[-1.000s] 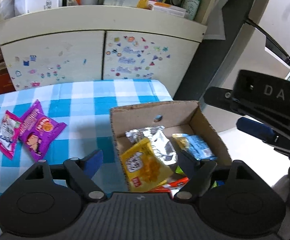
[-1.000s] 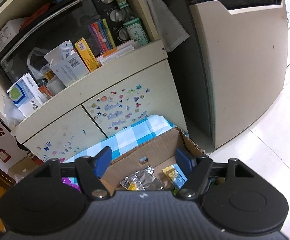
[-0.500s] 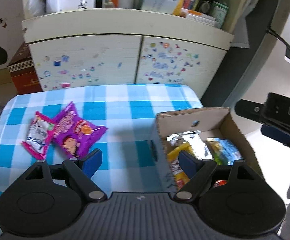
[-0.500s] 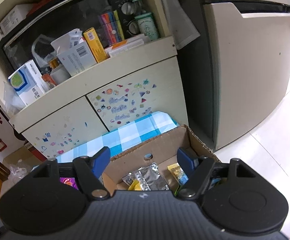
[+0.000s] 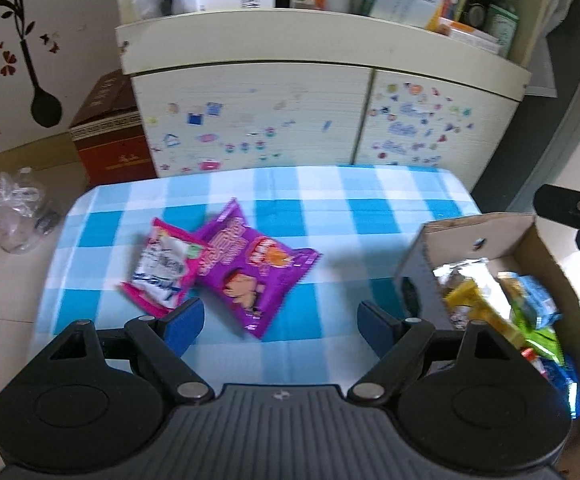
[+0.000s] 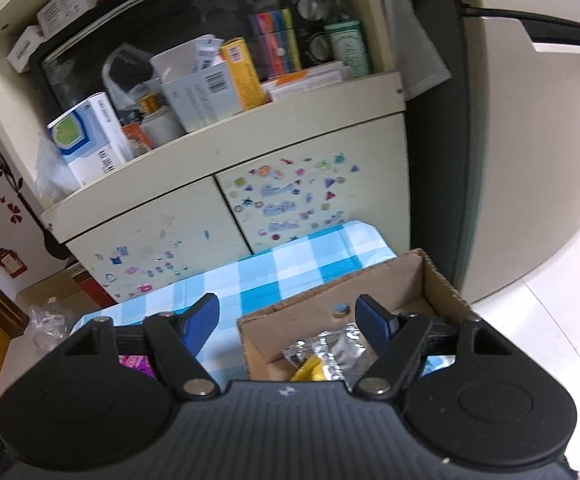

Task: Organize snacks
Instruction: 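Move both tools back toward the pink and purple packets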

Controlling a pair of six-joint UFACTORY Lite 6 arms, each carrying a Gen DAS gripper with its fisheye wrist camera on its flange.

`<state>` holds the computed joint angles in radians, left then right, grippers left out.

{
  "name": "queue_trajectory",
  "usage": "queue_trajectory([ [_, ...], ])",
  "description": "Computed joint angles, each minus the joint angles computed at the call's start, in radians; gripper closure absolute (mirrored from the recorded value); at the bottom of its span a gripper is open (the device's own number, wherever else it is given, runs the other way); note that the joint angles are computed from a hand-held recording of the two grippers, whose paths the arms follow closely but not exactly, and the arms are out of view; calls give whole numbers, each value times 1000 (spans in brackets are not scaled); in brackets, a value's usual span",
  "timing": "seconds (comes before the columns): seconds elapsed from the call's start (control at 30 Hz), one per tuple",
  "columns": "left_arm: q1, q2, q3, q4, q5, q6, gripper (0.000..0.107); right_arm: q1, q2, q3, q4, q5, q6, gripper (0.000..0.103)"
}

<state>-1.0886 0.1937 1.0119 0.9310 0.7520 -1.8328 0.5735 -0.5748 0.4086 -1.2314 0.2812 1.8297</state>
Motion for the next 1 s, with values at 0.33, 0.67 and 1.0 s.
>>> queue_trajectory([
  [0.33,81,-99,-141,33,-17,18,20,131,121,65,-215,46,238,27],
  [0.67,300,-285,-338,58,-69,91,20,248,304,173,-460,49,476,27],
  [1.0,549,-308,-407,103,-233,109,19,313,607,324,-915,38,864,27],
])
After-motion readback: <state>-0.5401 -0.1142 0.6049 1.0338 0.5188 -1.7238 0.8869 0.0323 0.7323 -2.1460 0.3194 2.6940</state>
